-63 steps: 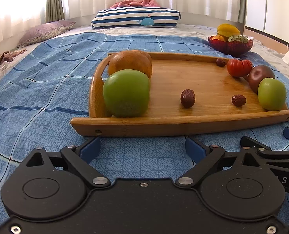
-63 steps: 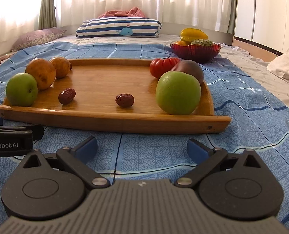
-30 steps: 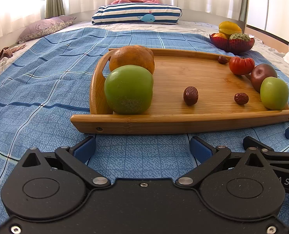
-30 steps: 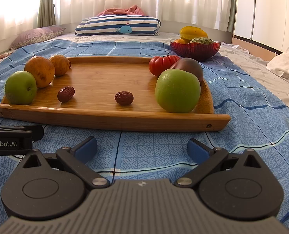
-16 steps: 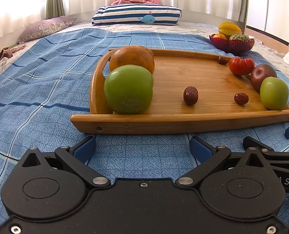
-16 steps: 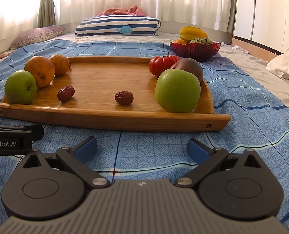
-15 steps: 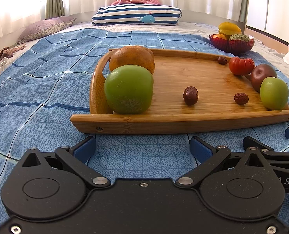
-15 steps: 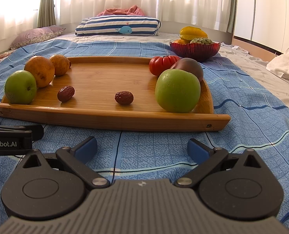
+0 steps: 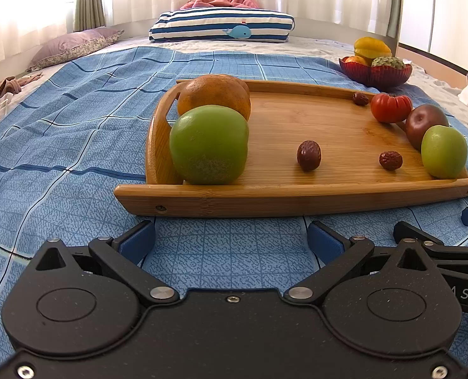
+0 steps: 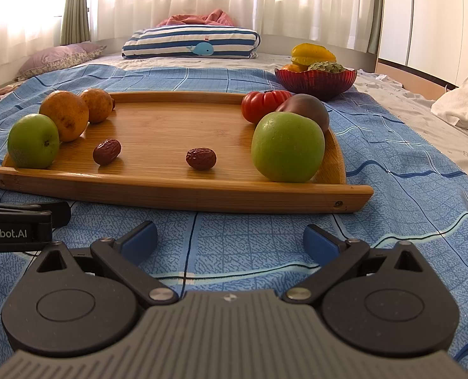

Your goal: Organize fruits

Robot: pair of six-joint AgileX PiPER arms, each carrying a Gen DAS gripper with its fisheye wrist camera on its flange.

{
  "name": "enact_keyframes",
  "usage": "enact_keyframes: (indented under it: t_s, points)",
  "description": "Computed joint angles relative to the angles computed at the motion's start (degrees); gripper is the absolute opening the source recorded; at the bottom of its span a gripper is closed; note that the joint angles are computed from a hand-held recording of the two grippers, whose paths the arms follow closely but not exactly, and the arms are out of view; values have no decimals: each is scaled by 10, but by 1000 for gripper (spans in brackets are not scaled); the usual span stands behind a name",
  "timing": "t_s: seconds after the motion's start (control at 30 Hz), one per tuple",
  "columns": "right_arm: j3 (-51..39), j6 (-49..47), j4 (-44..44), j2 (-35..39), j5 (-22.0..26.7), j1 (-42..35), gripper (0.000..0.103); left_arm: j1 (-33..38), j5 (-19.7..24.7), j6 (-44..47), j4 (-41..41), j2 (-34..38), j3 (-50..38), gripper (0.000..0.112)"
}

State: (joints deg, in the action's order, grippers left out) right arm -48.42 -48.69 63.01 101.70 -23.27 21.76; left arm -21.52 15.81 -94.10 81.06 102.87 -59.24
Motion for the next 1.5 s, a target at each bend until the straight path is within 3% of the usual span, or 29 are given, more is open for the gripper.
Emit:
enact_keyframes:
  t_s: [1.5]
  points:
    - [1, 2, -1, 0, -2, 1, 103, 0, -1, -24, 23, -1, 5, 103]
